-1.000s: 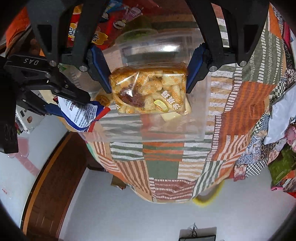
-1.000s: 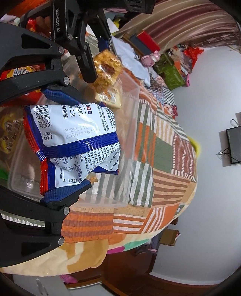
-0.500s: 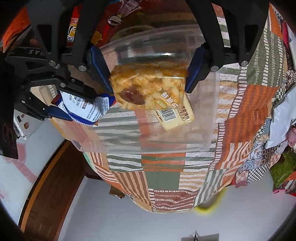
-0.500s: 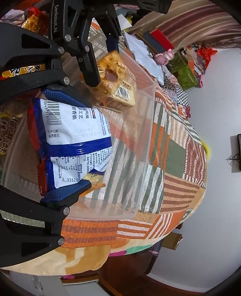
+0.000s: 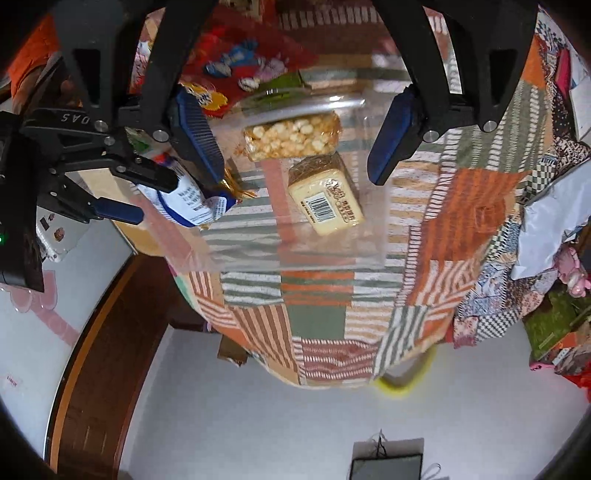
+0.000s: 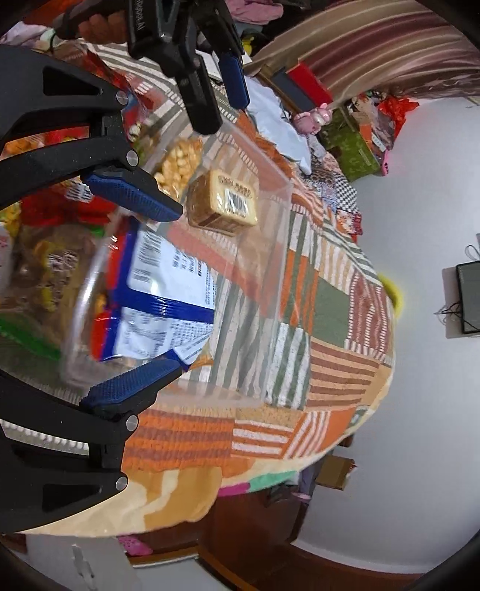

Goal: Organize snacks
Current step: 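Carry the cracker bag into the clear box with the left gripper while the right places the chip bag there, then grasp the long biscuit roll with the left gripper while the right grasps the green packet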

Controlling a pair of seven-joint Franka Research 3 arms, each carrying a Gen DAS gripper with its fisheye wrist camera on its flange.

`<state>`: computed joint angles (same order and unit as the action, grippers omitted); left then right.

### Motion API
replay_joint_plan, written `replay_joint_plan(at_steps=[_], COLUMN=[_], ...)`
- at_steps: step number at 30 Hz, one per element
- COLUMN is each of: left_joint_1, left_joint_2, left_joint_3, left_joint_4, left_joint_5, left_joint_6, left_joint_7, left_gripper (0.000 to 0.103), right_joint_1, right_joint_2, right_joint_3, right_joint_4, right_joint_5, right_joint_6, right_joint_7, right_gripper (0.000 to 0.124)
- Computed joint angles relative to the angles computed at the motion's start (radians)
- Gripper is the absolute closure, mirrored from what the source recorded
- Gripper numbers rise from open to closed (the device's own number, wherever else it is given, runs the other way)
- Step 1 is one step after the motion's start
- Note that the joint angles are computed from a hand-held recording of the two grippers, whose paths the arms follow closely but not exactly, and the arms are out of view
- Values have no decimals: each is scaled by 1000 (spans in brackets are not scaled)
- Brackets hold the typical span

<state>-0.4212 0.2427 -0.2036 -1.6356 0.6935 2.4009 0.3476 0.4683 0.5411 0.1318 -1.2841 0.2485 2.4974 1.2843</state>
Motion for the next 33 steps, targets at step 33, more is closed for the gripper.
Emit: replay_joint_plan(at_steps=[33], left_joint_1=[-77], left_joint_2=[-177], left_joint_3=[-141], left_joint_4=[-338], left_joint_5=[70], left_joint_6=[-68], left_joint_7=[-301], left_gripper=[12], right_joint_1=[-5], right_joint_2=[-488], right_joint_3=[52], right_joint_4=[-763], right_joint_5=[292], right_joint_6=[324], right_joint_7=[-202], right_gripper=[40])
